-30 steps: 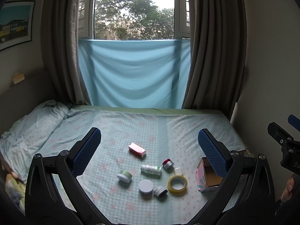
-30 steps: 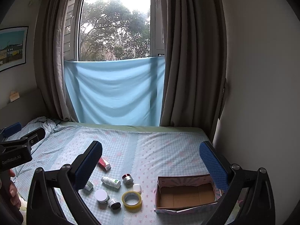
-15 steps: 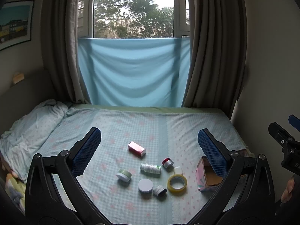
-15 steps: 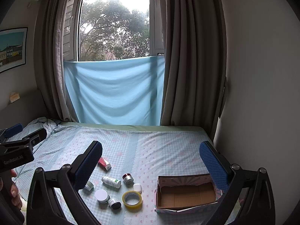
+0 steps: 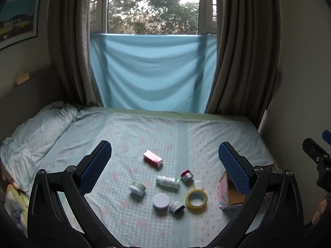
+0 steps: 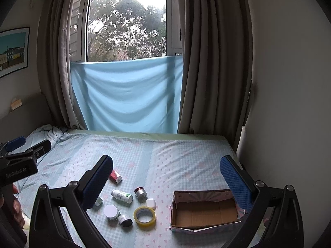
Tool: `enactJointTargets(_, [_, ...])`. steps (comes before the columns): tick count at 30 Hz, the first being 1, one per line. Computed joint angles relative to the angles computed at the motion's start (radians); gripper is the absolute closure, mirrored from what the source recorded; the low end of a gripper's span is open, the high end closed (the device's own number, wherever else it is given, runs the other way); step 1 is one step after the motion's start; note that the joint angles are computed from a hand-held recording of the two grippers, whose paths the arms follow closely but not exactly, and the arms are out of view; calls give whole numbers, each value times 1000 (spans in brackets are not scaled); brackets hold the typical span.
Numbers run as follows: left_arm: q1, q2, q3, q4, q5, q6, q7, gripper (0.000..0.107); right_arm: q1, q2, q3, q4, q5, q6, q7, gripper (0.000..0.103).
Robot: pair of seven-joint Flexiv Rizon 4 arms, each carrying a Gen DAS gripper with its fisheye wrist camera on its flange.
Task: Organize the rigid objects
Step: 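Grasp the green jar with the left tool while the right tool grasps the yellow tape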
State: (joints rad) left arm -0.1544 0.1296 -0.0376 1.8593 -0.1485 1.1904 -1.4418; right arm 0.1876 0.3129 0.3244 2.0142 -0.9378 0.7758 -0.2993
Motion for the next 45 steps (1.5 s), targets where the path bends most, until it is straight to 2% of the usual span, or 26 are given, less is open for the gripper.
enactJointTargets(3, [13,-13,2,-20,14,-36,-10,4,2,-9,-17,6,26,31,-20,0])
enactJointTargets(8, [47,-45,6,-49,114,-86,-12,4,2,-47,-36,25,81,84,-29,0])
enactJointTargets(14, [70,-133,39,-51,-5,-174,176,4,41,-142,-41,2,146,50,50,0])
enactJointTargets(21, [121,-295,38,-121,-37,-302,342,4,135,-311,-76,-65,231,-31,144,0])
enactJointTargets(29, [158,-548,12,-266,-62,-384,479,4,216,-503,-138,-133,343,-40,205,0])
enactJointTargets(33, [146,-669,16,-339,-37,-409,481,4,216,-598,-157,-155,472,17,201,0])
enactJointTargets(36, [134,-754,23,-388,-20,-425,460,4,212,-675,-162,-189,574,10,150,0])
enactJointTargets(45, [104,-897,46,-492,33,-468,396,5,167,-842,-158,-280,797,-2,18,0])
